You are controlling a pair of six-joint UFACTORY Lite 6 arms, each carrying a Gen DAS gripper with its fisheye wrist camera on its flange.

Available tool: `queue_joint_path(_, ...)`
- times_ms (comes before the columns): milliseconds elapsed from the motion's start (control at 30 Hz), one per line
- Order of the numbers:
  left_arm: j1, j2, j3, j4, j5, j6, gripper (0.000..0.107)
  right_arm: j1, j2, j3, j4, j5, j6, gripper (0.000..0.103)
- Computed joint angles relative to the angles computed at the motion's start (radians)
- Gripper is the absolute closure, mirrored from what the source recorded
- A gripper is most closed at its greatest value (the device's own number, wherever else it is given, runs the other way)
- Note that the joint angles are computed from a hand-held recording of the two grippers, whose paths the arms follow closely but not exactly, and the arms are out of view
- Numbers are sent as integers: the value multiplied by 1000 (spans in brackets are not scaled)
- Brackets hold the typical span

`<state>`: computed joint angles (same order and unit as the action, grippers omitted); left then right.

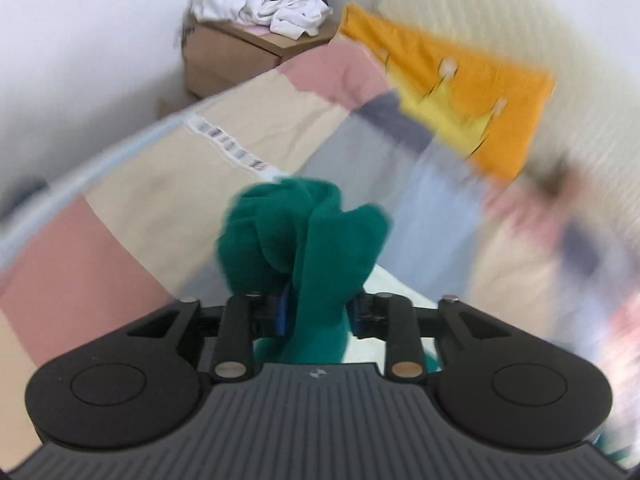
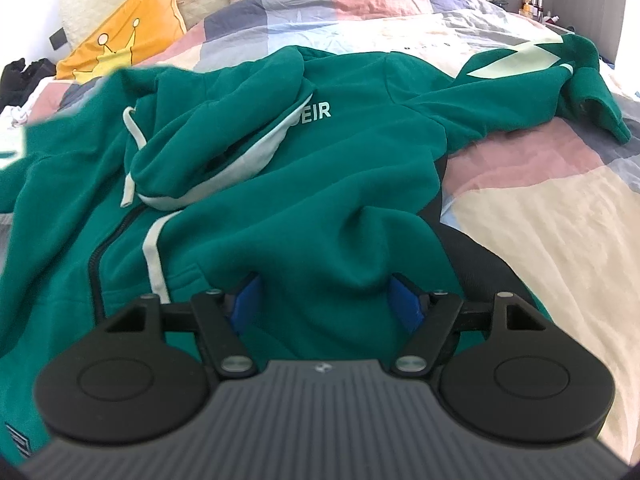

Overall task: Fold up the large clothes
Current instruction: 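Grasp the hoodie sleeve cuff with the left gripper and stretch it outward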

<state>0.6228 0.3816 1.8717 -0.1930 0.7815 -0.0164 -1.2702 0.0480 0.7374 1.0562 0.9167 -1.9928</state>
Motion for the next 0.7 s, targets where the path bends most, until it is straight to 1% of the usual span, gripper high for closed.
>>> queue_joint_path(33, -42, 2, -34, 80, -46, -56, 73, 2, 2, 0, 3, -1, -2, 30)
queue_joint_path(67, -74, 5, -71, 117, -84, -89, 67, 4, 4, 2, 5, -1, -3, 30)
queue_joint_path(100, -100, 12, -98, 113, -110, -92, 60, 5, 6, 2, 8, 0, -4, 30)
queue_joint_path(133, -120, -4, -167, 81, -161, -63, 59, 5, 6, 0, 10, 1, -7, 30)
queue_joint_path(167, -151, -13, -213, 91, -202, -63, 59, 6, 7, 0, 11, 1, -7, 30)
queue_joint_path(200, -185, -24, -256, 135, -235, -86, 58, 8, 8, -1, 11, 1, -7, 30)
queue_joint_path(233, -213, -30, -287, 140, -259, -68, 58, 10, 9, 0, 12, 1, -6, 30)
queue_joint_path(300, -266, -59, -379, 49, -309, 84, 57, 13, 15, 4, 13, 3, -3, 30)
queue_joint_path(367, -292, -127, -487, 4, -369, 169, 57, 12, 20, 8, 12, 6, 3, 30)
queue_joint_path(433, -290, -177, -561, -74, -405, 248, 50, 15, 21, 9, 12, 7, 7, 30)
queue_joint_path(500, -242, -241, -632, -217, -420, 385, 48, 18, 22, 9, 14, 8, 11, 30)
queue_joint_path(533, -219, -275, -669, -250, -439, 418, 47, 19, 21, 7, 15, 8, 13, 30)
queue_joint_path(600, -196, -324, -725, -258, -494, 416, 43, 16, 22, 9, 10, 15, 16, 30)
queue_joint_path(633, -165, -351, -757, -297, -511, 455, 43, 15, 24, 15, 5, 20, 21, 30)
queue_joint_path(700, -83, -363, -777, -434, -503, 596, 43, 6, 32, 32, -4, 38, 41, 30)
